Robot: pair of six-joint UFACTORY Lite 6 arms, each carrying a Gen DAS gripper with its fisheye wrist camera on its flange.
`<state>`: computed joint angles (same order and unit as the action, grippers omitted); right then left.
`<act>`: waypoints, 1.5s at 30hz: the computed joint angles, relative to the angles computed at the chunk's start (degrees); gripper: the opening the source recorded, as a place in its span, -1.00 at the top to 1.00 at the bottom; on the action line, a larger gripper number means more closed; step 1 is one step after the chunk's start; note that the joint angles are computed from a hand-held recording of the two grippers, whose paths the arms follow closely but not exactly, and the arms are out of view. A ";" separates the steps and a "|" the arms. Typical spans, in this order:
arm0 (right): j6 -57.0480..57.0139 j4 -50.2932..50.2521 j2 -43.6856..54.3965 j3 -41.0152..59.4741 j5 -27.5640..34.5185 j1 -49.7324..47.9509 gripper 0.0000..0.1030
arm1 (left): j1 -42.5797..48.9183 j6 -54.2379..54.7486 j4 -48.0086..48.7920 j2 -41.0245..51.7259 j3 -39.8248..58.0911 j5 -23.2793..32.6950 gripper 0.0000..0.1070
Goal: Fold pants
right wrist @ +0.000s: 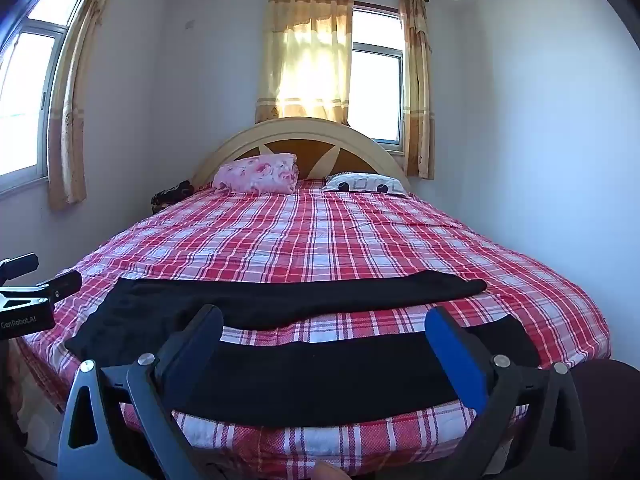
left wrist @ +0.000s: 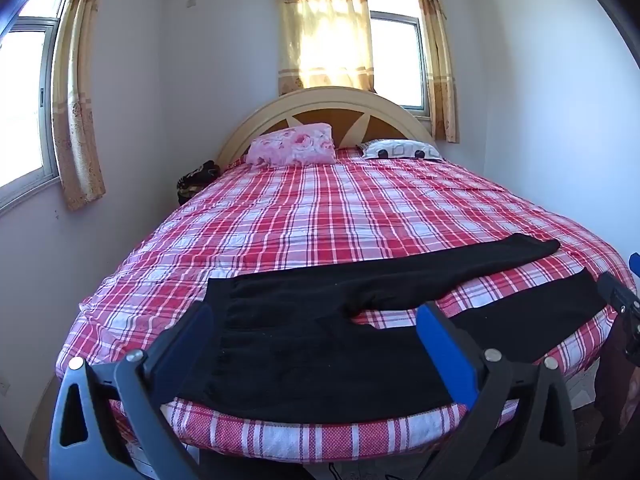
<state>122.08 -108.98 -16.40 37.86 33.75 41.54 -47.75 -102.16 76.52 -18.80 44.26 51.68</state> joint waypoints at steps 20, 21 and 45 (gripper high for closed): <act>5.07 -3.88 1.96 -1.03 0.26 -0.04 -0.97 | 0.73 -0.26 0.16 -1.73 -0.98 0.13 -0.93; 5.15 -3.95 2.23 -0.84 0.14 -0.13 -0.97 | 0.78 -0.08 0.09 -1.96 -1.05 0.13 -0.93; 6.87 -5.41 3.32 -0.74 -1.35 -1.29 -0.97 | 1.93 0.13 -0.13 -1.82 -1.07 -0.85 -0.93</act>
